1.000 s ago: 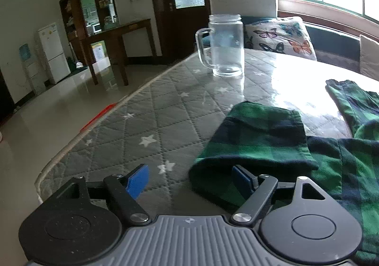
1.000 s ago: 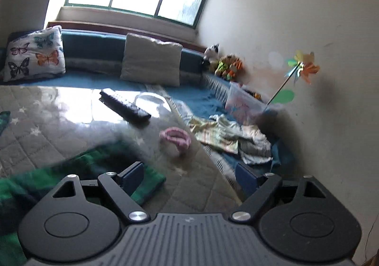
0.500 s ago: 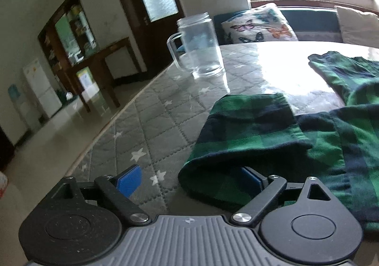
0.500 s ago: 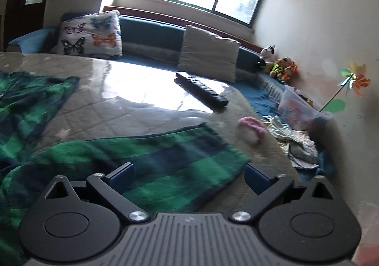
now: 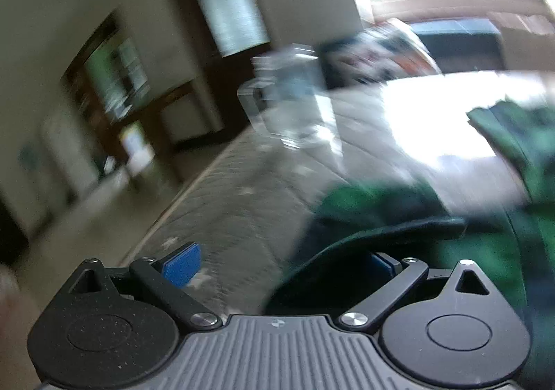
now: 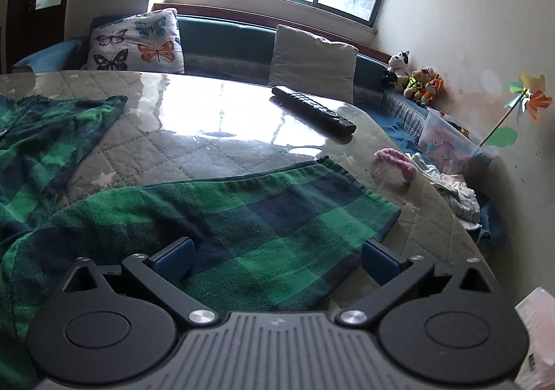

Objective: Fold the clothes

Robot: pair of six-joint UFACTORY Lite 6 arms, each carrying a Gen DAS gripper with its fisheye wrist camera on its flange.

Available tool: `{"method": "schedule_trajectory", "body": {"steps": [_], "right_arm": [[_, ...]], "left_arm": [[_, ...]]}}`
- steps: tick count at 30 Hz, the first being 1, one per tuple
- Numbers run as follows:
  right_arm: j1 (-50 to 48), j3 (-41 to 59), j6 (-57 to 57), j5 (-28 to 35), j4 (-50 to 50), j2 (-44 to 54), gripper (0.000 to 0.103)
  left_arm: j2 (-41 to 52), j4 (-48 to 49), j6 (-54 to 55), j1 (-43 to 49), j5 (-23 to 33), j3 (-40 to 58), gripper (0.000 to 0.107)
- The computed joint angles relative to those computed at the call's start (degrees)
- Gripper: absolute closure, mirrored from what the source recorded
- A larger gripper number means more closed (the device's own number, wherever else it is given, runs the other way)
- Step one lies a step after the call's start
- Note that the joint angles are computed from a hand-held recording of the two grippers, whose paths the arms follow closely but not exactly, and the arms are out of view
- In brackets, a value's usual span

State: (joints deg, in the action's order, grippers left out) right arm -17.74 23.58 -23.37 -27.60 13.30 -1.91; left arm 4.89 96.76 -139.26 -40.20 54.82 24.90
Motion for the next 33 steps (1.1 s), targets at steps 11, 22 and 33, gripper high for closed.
{"method": "schedule_trajectory", "body": {"steps": [11,22,33], "right_arm": [[-0.6,-0.3,3.7,-1.5,-1.9,0.9,0.0],[-3.1,0.7,10.2,1.9,-8.0,0.6,0.0],[-5.5,-2.7,3.1,4.7,-4.9,-5.0,0.0]], "left_arm": [[-11.8,0.7,-2.2,27.1,-8.4,-6.4,0.009],[-6.0,4.3,-3.2,18.2,-5.9,-5.2,0.01],[7.7,5.2,-1.5,17.6,-0.3,-0.8,0.008]]}}
